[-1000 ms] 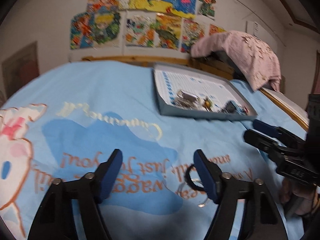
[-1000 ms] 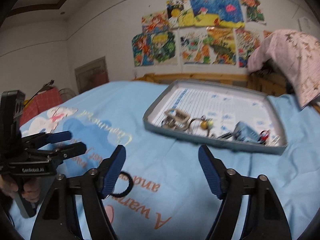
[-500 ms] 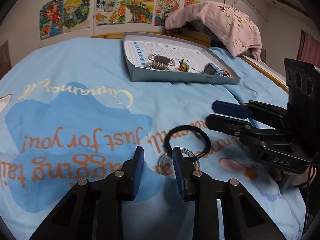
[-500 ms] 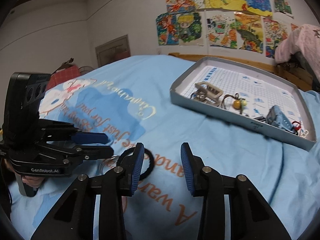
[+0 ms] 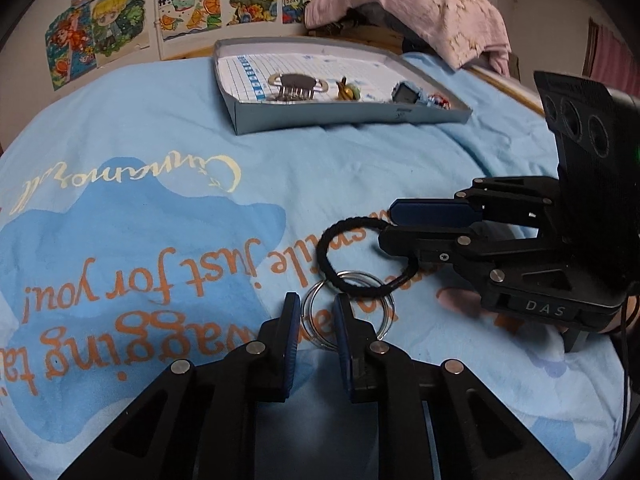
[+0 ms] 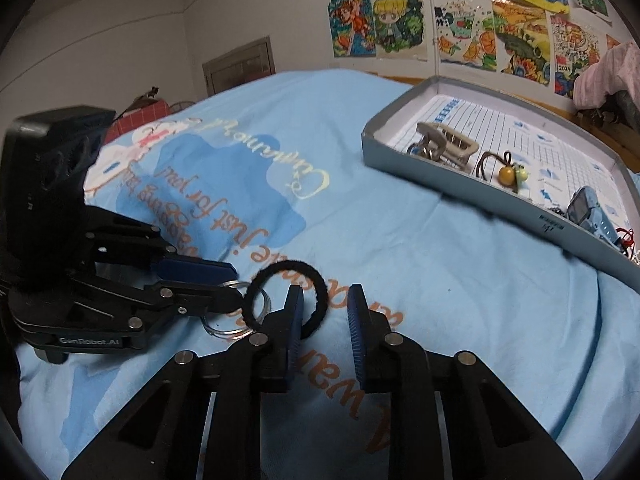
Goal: Organize jewelry
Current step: 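Grasp the black hair tie with the right tool while the left tool grasps a silver ring, then carry the hair tie and silver ring into the tray with both tools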
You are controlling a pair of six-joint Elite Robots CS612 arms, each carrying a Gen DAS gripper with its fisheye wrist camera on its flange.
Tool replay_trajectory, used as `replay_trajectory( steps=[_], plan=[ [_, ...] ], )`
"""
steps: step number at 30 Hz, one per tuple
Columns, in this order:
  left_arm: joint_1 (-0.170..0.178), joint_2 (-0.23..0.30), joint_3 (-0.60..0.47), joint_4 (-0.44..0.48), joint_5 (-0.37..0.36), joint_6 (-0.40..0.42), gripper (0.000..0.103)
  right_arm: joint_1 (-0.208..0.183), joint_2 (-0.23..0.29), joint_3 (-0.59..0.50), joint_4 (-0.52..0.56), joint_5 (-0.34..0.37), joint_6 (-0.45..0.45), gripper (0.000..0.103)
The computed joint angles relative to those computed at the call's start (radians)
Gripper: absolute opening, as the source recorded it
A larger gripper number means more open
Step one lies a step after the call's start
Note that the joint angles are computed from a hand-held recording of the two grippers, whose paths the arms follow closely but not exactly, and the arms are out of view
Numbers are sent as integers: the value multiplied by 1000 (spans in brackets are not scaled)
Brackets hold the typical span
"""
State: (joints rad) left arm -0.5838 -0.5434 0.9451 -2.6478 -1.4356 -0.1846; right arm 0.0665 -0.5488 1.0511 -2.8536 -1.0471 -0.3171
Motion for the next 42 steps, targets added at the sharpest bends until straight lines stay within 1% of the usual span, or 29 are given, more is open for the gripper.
replay_trajectory(
  steps=[3, 5, 7, 9, 10, 12, 16, 17, 20, 23, 29, 33, 36, 39, 42],
  plan=[
    [-3, 4, -16, 47, 18, 8, 17, 2, 0, -4, 26, -12, -6, 20],
    [-3, 4, -17, 59, 20, 7, 16, 3, 1, -7, 38, -20, -7, 20],
    [-4, 5, -22, 76, 26, 5, 15, 4, 2, -11, 51, -26, -4, 17],
    [-5, 6, -26, 90, 40, 3, 9, 4, 5, -16, 65, -29, 1, 13],
    [-6, 7, -28, 96, 46, 3, 8, 4, 6, -19, 74, -28, 2, 13],
    [-7, 10, -32, 101, 50, 5, 5, 4, 7, -22, 87, -28, 2, 12],
    [-13, 9, -23, 84, 80, 17, 5, 7, 11, -32, 120, -31, -8, 10],
    [-15, 9, -22, 78, 87, 19, 5, 6, 12, -32, 122, -25, -8, 6],
    [-19, 4, -10, 53, 102, 20, 5, 3, 10, -18, 80, -14, 6, 5],
    [-21, 1, -5, 30, 111, 12, 5, -2, 7, 1, 12, -4, 41, 4],
    [-20, -7, 14, -42, 128, -31, 5, -20, 7, 30, -135, 21, 157, 4],
    [-20, -9, 18, -92, 148, -78, 5, -28, 16, 33, -227, 20, 236, 4],
    [-21, 3, -11, -110, 174, -112, 5, -34, 24, 24, -274, 10, 305, 4],
    [-23, 29, -65, -132, 194, -146, 5, -41, 29, 14, -320, -10, 362, 4],
    [-25, 76, -160, -135, 210, -195, 5, -48, 33, 4, -372, -56, 399, 4]
  ],
)
